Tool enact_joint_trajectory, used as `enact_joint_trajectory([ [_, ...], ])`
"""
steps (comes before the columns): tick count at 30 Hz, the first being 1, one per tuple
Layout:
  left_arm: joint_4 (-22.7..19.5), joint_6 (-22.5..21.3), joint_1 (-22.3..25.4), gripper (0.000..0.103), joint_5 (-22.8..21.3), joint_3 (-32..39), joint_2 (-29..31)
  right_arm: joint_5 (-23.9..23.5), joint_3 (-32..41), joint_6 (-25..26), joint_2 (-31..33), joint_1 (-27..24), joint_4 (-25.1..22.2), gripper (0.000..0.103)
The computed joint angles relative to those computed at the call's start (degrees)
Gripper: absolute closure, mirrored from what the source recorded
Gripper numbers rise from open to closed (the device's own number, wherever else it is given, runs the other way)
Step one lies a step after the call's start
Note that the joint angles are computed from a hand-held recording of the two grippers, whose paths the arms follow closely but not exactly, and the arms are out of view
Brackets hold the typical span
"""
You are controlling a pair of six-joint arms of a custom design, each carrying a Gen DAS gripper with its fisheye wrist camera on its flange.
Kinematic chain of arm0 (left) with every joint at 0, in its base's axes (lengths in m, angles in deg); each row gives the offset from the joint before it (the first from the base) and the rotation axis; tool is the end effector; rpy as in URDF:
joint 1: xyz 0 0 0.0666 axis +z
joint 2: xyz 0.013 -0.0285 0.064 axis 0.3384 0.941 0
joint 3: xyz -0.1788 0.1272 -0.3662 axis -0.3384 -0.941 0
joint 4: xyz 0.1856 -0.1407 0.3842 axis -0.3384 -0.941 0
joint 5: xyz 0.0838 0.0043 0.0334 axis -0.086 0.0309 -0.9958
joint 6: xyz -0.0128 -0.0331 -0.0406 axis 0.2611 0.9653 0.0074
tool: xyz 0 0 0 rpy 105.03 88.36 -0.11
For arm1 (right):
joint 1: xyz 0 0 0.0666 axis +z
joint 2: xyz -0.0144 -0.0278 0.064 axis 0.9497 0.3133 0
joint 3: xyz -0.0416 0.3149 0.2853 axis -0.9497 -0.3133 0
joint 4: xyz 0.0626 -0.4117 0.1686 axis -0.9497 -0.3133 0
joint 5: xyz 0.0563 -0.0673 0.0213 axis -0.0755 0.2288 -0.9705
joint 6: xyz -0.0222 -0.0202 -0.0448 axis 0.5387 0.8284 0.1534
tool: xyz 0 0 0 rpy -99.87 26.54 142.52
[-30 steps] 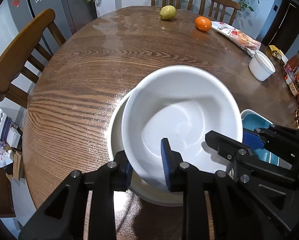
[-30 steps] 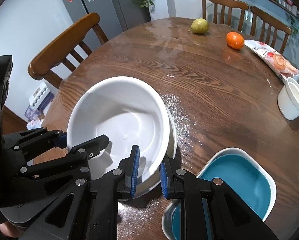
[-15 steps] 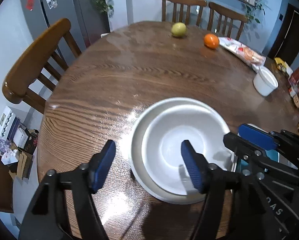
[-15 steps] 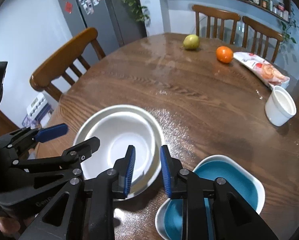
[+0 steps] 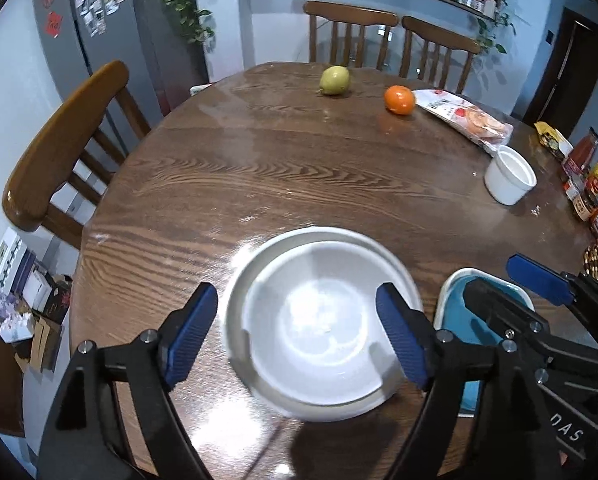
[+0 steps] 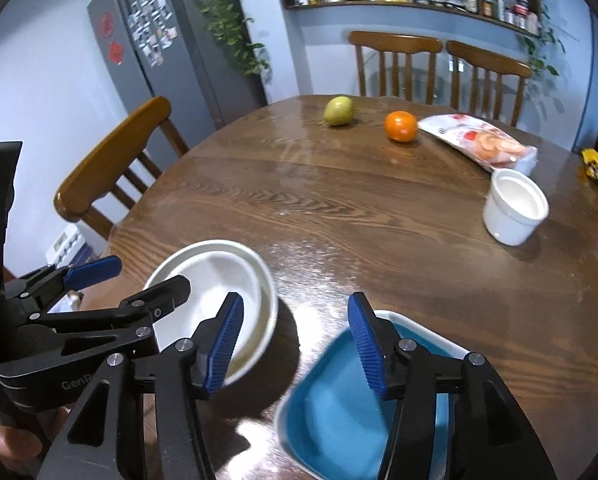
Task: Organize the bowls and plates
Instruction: 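Open both grippers and withdraw from the nested bowls, then move both open grippers to the small white ramekin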
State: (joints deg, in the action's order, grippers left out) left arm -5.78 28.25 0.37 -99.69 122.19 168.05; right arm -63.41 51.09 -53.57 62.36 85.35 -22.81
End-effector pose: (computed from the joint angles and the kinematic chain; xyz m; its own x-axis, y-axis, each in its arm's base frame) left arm 0.6087 -0.2056 0.5497 -0.8063 -0.0914 -0.5844 -0.1080 0.9941 -0.0064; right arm 0.6183 0.1575 0.5436 -0.7308 -0.1543 -0.6649 -0.3586 0.9156 0.1817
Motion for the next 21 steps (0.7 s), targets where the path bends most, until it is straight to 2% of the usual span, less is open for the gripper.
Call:
enact_joint_trajectory([
  [11,-2.08,-4.03,-3.94,0.020,1.36,8.53,5.94,0.97,-3.26,-3.06,-2.76,-4.99,1.49,0.045],
  [12,-2.39,-4.32,-4.19,0.019,1.43,9.27,6.46,1.09,-3.52,-3.28,-2.99,-5.49,1.58,0.045],
  [14,-3.23,-4.94,-5.06,0.009,0.58,11.43,7.95,1.58,-3.89,-3.60,-3.35,-6.66,1.63,0.045],
  [21,-4.87,-7.08,-7.73,0.008,1.01,18.74,12.60,2.68,-4.04,-3.77,-3.69,-10.89,1.03,0.045],
])
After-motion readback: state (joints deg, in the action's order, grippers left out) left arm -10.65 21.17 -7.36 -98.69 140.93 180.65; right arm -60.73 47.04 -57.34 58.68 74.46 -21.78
